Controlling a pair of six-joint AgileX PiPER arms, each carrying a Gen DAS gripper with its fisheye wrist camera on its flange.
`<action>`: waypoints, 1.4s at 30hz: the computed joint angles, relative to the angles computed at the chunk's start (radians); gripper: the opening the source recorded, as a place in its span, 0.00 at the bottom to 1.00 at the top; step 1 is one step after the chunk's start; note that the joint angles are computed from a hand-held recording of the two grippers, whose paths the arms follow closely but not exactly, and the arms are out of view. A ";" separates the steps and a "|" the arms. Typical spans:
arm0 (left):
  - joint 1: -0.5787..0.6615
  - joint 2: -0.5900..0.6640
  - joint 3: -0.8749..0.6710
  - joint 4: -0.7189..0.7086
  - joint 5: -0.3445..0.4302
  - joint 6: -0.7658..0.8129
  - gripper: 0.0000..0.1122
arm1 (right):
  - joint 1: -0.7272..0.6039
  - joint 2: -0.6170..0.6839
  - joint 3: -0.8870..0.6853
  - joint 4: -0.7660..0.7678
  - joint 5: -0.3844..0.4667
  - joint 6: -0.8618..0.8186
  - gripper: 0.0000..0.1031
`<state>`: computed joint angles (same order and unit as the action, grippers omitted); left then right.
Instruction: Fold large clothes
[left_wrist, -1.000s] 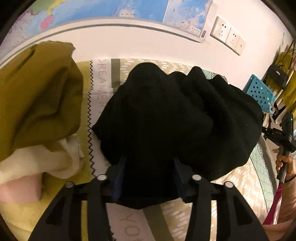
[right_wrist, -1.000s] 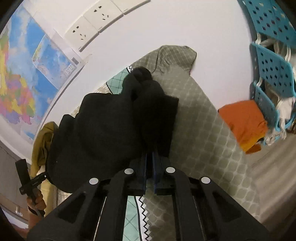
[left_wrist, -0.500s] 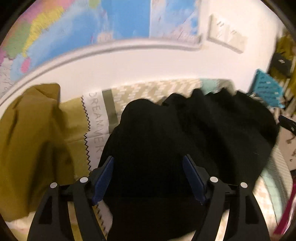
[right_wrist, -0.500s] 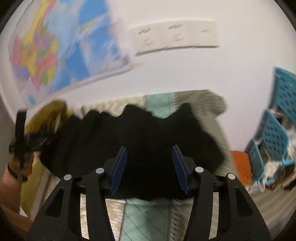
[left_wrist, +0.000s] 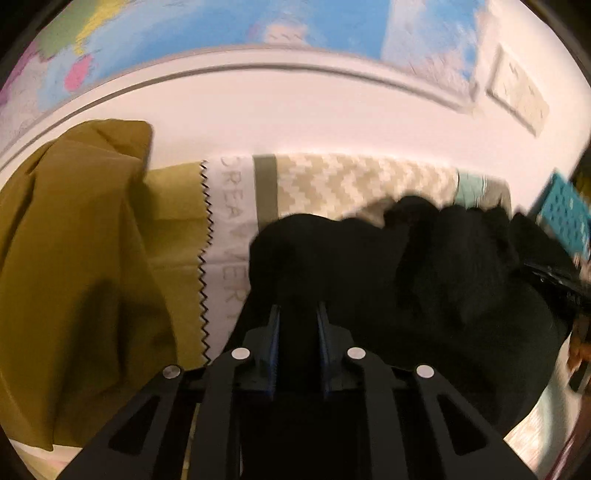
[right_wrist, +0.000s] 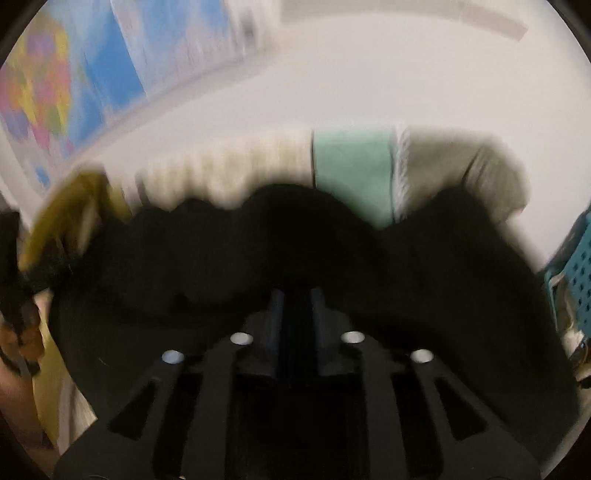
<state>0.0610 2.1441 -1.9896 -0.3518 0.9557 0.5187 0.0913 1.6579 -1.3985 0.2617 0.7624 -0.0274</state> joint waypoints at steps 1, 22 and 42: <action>-0.006 -0.025 0.041 0.008 -0.031 0.011 0.24 | -0.020 -0.014 0.018 0.043 -0.006 -0.040 0.19; -0.041 -0.218 0.294 -0.123 -0.148 0.199 0.44 | -0.324 -0.255 0.277 0.205 -0.064 -0.206 0.43; 0.038 -0.337 0.469 -0.202 -0.203 0.296 0.60 | -0.507 -0.564 0.600 0.450 -0.004 -0.420 0.73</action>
